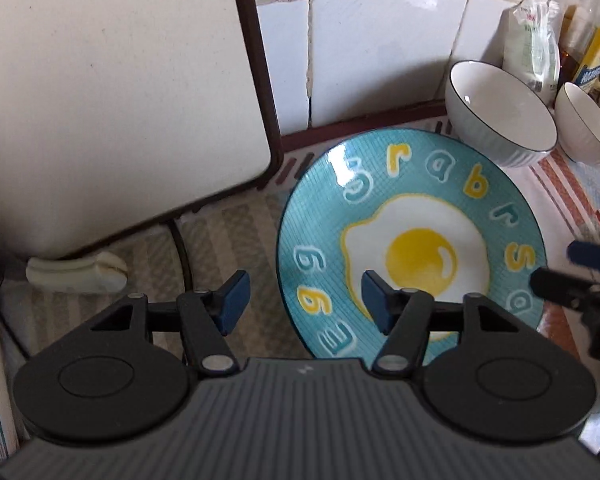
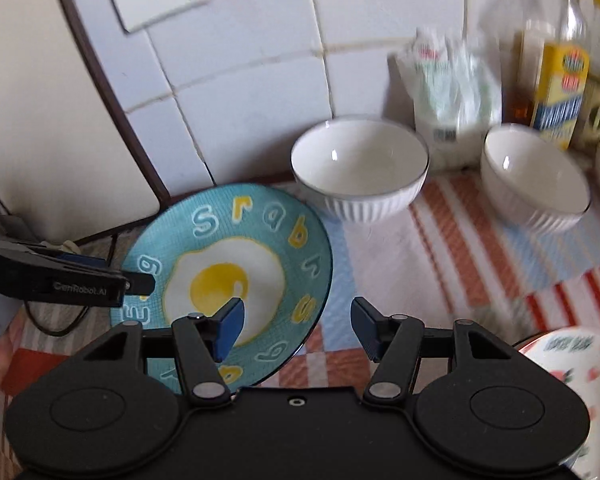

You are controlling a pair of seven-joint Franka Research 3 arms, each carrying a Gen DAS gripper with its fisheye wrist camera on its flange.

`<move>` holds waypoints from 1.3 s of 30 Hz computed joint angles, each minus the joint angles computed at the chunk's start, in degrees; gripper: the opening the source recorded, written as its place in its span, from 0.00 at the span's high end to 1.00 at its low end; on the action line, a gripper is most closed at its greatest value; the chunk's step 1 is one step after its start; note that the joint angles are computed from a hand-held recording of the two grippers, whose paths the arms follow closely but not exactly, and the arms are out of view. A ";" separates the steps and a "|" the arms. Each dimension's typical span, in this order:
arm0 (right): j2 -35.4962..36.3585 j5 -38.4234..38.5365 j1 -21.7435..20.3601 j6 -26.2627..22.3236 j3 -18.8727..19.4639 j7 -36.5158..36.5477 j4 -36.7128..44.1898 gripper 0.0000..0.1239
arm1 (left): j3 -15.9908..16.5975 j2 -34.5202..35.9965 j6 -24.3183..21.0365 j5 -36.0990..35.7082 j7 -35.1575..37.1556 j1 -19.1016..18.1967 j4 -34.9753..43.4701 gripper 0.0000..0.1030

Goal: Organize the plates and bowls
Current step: 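Move both tools toward the blue egg-print plate, then close the left tool on the egg plate rim while the right tool grips it too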

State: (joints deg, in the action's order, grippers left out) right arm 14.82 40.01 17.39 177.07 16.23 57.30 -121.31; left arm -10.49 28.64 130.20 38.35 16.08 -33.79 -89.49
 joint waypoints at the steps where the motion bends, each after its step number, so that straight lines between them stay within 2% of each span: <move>1: 0.65 -1.05 0.89 -0.78 -1.09 1.48 0.58 0.48 | -0.13 -0.01 0.62 0.33 1.33 0.23 -0.30 0.53; 2: 1.21 -1.65 1.14 -1.74 -1.49 2.22 1.20 0.48 | -0.63 -0.14 1.86 -0.52 2.85 1.01 -0.91 0.68; 4: 1.99 -1.93 0.75 -4.88 -1.56 2.89 2.44 0.49 | -0.48 0.06 2.01 -1.45 2.97 1.34 -1.04 0.74; 5: 2.18 0.54 -1.12 -6.55 0.30 0.52 3.06 0.49 | -0.44 -0.06 2.70 -1.81 2.95 1.64 -1.67 0.79; 7: 2.35 6.04 -2.95 -7.04 2.63 -4.06 3.47 0.49 | -0.13 -0.77 5.83 -1.96 1.45 2.20 -3.70 0.79; 12: 3.90 6.47 0.06 -6.50 -0.05 -2.48 4.53 0.51 | 0.68 -1.06 9.94 -2.15 -2.51 2.74 -5.49 0.74; 14: 6.00 6.00 0.34 -5.97 -0.34 -1.51 6.08 0.57 | 1.27 -0.95 11.69 -1.53 -5.14 2.63 -6.04 0.74; 15: 6.93 8.76 -1.19 -2.88 2.11 -5.55 6.35 0.68 | 1.10 -0.65 11.12 -1.66 -4.72 2.65 -5.54 0.74; 16: 7.54 7.51 -1.88 -0.66 3.08 -6.56 6.10 0.75 | 0.88 -0.32 9.68 -1.76 -3.71 2.48 -4.61 0.74; 17: 8.00 10.27 -4.58 -0.86 5.71 -9.71 6.58 0.77 | 0.95 0.12 7.70 -1.54 -3.60 1.83 -3.42 0.74; 18: 8.07 15.03 -7.41 -4.20 7.45 -11.63 7.55 0.83 | 1.10 0.62 5.99 -1.00 -3.89 1.01 -2.27 0.74; 19: 7.92 16.26 -8.52 -7.60 7.19 -9.59 8.25 0.84 | 1.03 0.85 5.39 -0.80 -4.01 0.68 -1.77 0.74; 20: 7.43 15.22 -7.64 -8.63 5.75 -7.60 8.15 0.84 | 0.79 1.02 5.02 -1.02 -4.16 0.49 -1.37 0.74; 22: 5.89 13.67 -4.66 -6.99 3.03 -6.78 6.73 0.84 | 0.53 0.61 5.06 -1.35 -4.93 0.30 -1.63 0.74; 28: 0.56 6.41 -0.10 -11.64 -3.68 1.84 3.72 0.84 | -0.43 -0.92 3.55 -1.13 -5.25 -0.98 -1.65 0.75; 32: -2.86 5.65 0.20 -10.80 -4.69 2.21 0.71 0.84 | -0.89 -1.41 0.61 0.37 -6.49 -3.14 -0.22 0.75; 39: -11.07 2.61 1.08 -14.53 -7.47 3.48 -4.93 0.83 | -2.71 -4.16 -2.15 -0.06 -6.84 -4.79 0.20 0.75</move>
State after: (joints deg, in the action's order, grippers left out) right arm 3.74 42.62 18.47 162.54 8.76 60.77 -126.24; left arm -13.20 24.48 128.05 38.29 9.24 -38.58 -89.28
